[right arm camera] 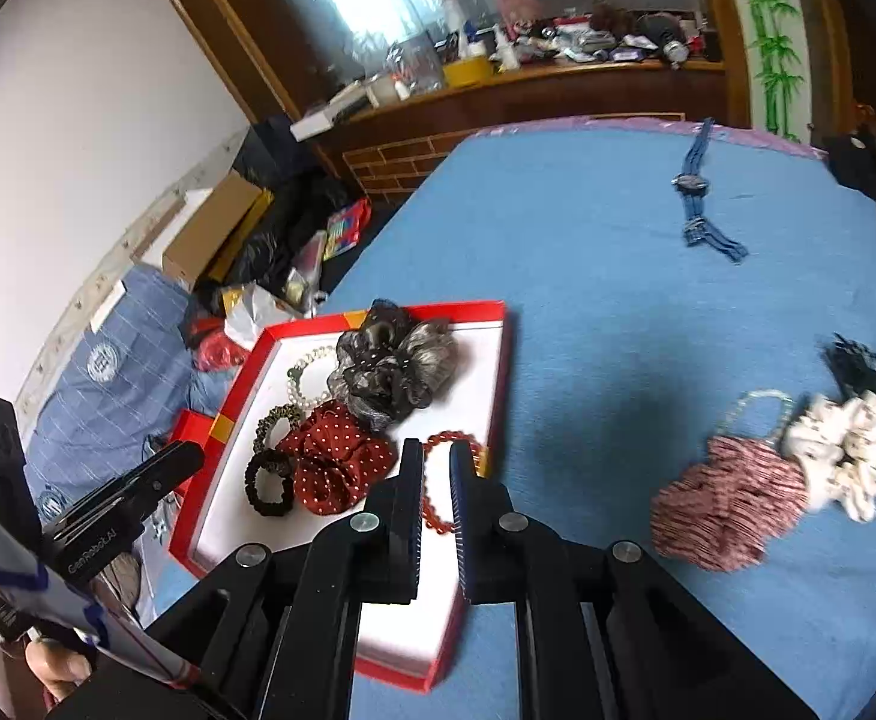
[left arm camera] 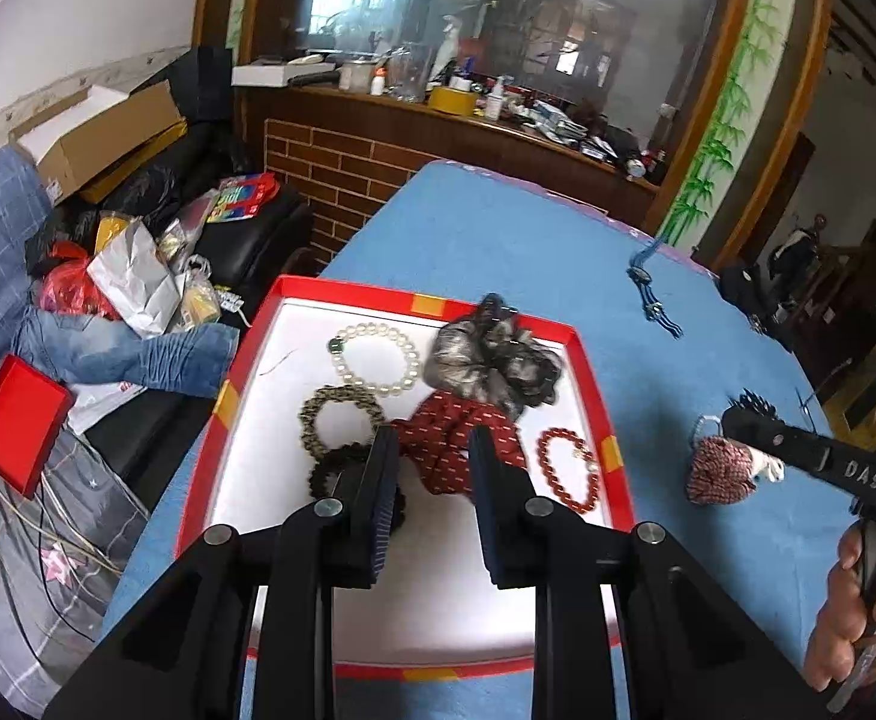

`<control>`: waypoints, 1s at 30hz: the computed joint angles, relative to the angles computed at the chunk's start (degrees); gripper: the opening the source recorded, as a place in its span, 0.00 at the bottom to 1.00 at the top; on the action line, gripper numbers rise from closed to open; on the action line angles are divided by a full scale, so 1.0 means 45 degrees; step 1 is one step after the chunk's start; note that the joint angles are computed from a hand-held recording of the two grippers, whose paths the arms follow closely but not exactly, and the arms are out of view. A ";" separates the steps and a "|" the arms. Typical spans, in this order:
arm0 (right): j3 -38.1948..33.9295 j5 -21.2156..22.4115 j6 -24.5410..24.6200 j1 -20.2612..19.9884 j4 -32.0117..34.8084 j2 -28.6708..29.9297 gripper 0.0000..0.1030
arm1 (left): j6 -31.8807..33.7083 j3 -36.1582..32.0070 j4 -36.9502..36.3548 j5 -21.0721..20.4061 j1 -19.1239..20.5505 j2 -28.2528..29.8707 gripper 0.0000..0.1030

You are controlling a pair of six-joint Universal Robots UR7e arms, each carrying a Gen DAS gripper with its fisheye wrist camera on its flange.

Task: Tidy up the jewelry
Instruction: 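Grasp the red plaid scrunchie with the left gripper while the right gripper grasps the white cherry-print scrunchie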

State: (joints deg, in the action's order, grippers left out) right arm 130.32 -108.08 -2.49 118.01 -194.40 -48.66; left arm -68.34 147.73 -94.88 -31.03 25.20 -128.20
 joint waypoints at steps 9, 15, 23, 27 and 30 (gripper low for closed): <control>0.2064 0.0182 -0.0047 -0.1264 -0.1246 -0.2066 0.12 | 0.0751 0.0332 -0.2614 -0.0810 -0.0918 0.2827 0.22; 0.3327 0.0526 -0.0039 -0.2995 -0.1984 -0.3550 0.13 | 0.1797 0.0464 -0.5288 -0.1485 -0.1087 0.5364 0.22; 0.3822 0.0396 0.0056 -0.4436 -0.1931 -0.4679 0.23 | 0.3089 0.0241 -0.8141 -0.2337 -0.0816 0.8292 0.23; 0.3309 0.0231 0.0205 -0.4696 -0.1263 -0.4659 0.38 | 0.3793 0.0033 -0.9476 -0.2725 -0.0305 0.9416 0.28; 0.2907 -0.0155 0.0395 -0.4623 -0.1141 -0.4274 0.39 | 0.4271 -0.0158 -1.0215 -0.2883 0.0013 1.0130 0.28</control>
